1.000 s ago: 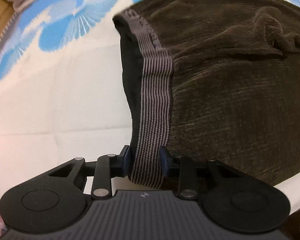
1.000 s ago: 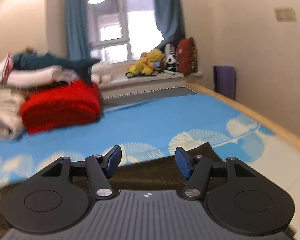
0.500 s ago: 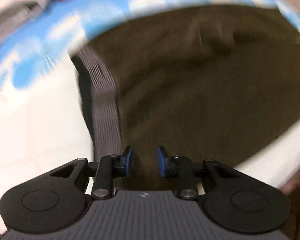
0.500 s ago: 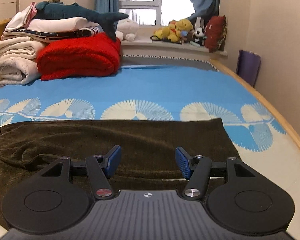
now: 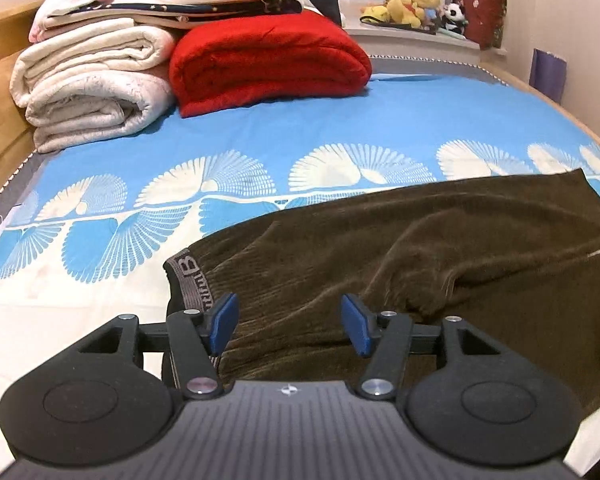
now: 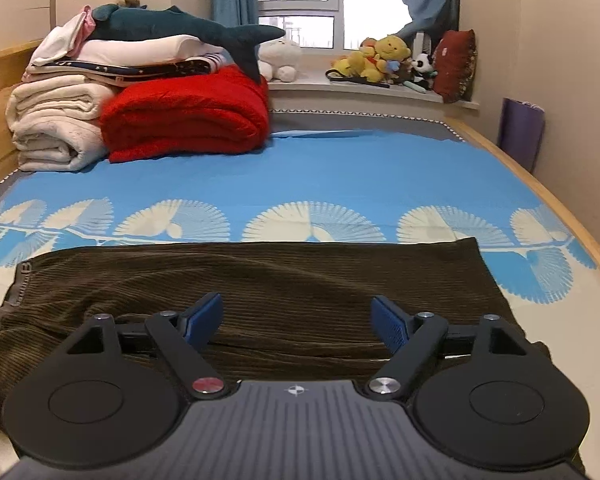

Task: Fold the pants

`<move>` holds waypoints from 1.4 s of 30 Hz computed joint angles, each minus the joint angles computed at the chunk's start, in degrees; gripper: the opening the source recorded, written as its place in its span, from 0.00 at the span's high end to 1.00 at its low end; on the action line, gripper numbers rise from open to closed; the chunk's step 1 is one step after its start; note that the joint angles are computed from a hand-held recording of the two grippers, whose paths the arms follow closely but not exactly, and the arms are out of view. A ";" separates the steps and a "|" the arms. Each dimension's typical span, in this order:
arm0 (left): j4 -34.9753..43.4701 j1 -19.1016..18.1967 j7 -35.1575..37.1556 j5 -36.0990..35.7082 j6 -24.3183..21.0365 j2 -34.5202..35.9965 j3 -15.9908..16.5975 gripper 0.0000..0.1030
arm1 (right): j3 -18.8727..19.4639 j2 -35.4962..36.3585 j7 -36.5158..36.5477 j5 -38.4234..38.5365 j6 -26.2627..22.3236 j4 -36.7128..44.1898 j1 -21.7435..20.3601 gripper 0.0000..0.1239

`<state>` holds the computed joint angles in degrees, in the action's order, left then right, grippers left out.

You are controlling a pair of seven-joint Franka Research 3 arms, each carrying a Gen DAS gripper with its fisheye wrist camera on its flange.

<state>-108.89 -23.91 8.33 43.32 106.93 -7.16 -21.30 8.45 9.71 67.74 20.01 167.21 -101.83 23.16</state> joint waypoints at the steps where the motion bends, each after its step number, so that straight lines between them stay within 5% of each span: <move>1: 0.01 0.40 0.05 0.06 1.25 0.70 0.51 0.39 | -0.11 0.22 0.49 -0.36 -0.14 0.30 0.23 0.34; 7: -0.99 1.07 -1.41 0.77 2.56 0.48 1.19 0.41 | -1.38 1.80 4.70 -5.33 -0.66 1.99 1.71 0.34; 9: -3.16 1.84 -3.68 0.80 3.83 -1.53 1.70 0.54 | -1.75 2.29 6.00 -6.52 0.16 2.42 2.06 0.38; 11: -5.22 2.85 -5.72 0.19 4.93 -3.81 2.10 0.82 | -1.68 2.88 6.74 -6.58 0.69 3.13 1.95 0.45; 14: -8.50 4.84 -7.90 -0.27 6.64 -7.53 2.69 0.92 | -0.60 3.88 6.48 -4.20 1.19 4.53 0.94 0.64; 16: -10.86 6.77 -9.23 -1.96 9.41 -10.30 4.09 0.92 | -0.14 4.54 6.39 -2.79 1.36 5.52 0.57 0.79; 20: -12.74 11.76 -10.59 -3.36 14.32 -12.31 6.23 0.92 | 0.95 6.35 6.14 -0.35 0.75 8.45 -0.03 0.79; 25: -17.14 17.06 -15.14 -1.78 26.22 -11.29 7.60 0.92 | 0.47 8.88 6.90 -0.57 -1.77 12.40 1.08 0.79; 29: -17.55 17.87 -10.22 -4.46 31.17 -6.57 8.66 0.92 | 0.56 10.62 6.81 -1.05 -2.71 14.97 1.56 0.79; 34: -16.39 19.83 -10.78 1.02 34.78 -2.32 8.75 0.88 | 1.60 12.97 3.99 -0.46 -3.32 18.30 1.34 0.79; 39: -14.80 20.35 -10.68 1.86 36.39 3.03 10.41 0.65 | 0.52 15.60 5.09 -1.36 -6.06 22.37 2.24 0.79; 42: -12.95 20.09 -9.00 2.38 36.09 5.91 11.32 0.44 | 0.62 16.81 5.34 -1.21 -7.55 24.28 2.08 0.79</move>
